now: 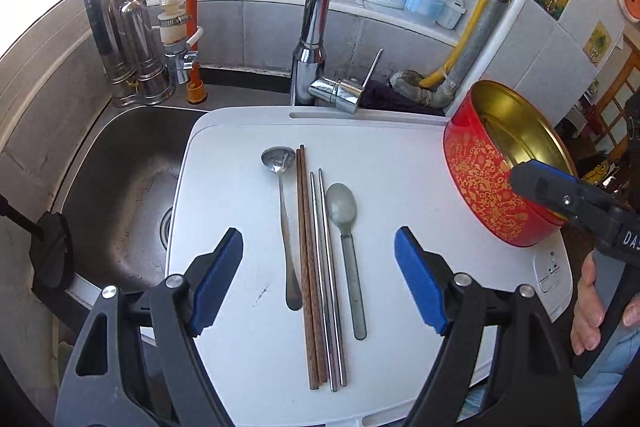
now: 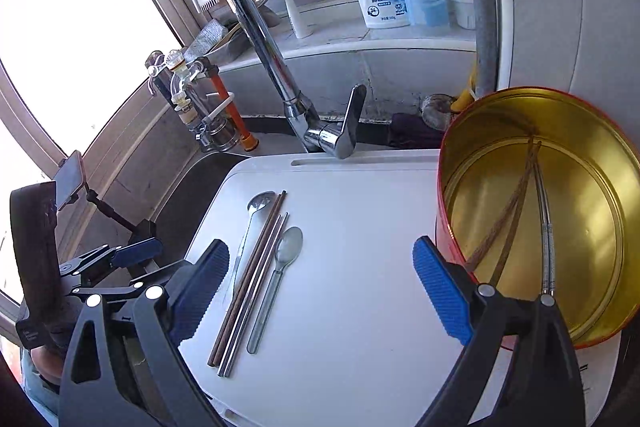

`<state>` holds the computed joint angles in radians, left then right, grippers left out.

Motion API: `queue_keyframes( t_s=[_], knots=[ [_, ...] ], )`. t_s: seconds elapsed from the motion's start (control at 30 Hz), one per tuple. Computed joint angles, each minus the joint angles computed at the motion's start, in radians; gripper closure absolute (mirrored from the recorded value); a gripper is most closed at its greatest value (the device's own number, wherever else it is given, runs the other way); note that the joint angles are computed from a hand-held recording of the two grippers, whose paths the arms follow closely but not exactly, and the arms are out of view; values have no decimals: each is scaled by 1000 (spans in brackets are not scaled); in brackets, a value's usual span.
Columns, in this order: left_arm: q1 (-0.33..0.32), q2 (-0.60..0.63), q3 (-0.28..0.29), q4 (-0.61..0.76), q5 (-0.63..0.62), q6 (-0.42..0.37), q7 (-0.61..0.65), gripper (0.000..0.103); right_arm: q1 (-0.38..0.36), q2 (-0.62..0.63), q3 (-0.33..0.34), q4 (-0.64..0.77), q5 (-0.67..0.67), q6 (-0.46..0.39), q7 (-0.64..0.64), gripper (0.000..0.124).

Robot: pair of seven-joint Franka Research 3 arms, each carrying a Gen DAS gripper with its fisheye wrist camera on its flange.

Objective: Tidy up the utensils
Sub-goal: 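Withdraw both open tools from the tin back over the cutting board, then grasp the grey spoon handle with the right tool while the left tool grasps the steel spoon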

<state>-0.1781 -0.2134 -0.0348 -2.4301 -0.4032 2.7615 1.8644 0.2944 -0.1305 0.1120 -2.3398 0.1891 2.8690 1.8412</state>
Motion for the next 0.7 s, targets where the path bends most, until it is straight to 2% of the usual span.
queue_keyframes(
  t_s=[0.1,0.17,0.27,0.37,0.47,0.5,0.53,0.7],
  knots=[
    [7,36,25,4,-29,21,64,26,-12,47,27,28,-100,-18,90,30],
    [12,73,38,20,-73,35,142,26,-13,81,39,49,-223,-40,177,30],
    [46,154,34,84,-125,5,229,26,15,135,36,79,-410,-72,313,30],
    [82,233,7,158,-187,-26,328,26,61,185,15,112,-514,-106,407,30],
    [119,304,-33,225,-196,-44,386,26,109,232,-19,153,-629,-145,533,31],
    [130,322,-47,242,-194,-39,399,26,122,246,-28,167,-650,-158,562,35],
    [141,340,-61,257,-189,-37,411,26,132,260,-35,181,-660,-172,579,42],
    [196,394,-122,297,-142,-34,425,30,172,318,-60,241,-665,-237,616,51]
  ],
)
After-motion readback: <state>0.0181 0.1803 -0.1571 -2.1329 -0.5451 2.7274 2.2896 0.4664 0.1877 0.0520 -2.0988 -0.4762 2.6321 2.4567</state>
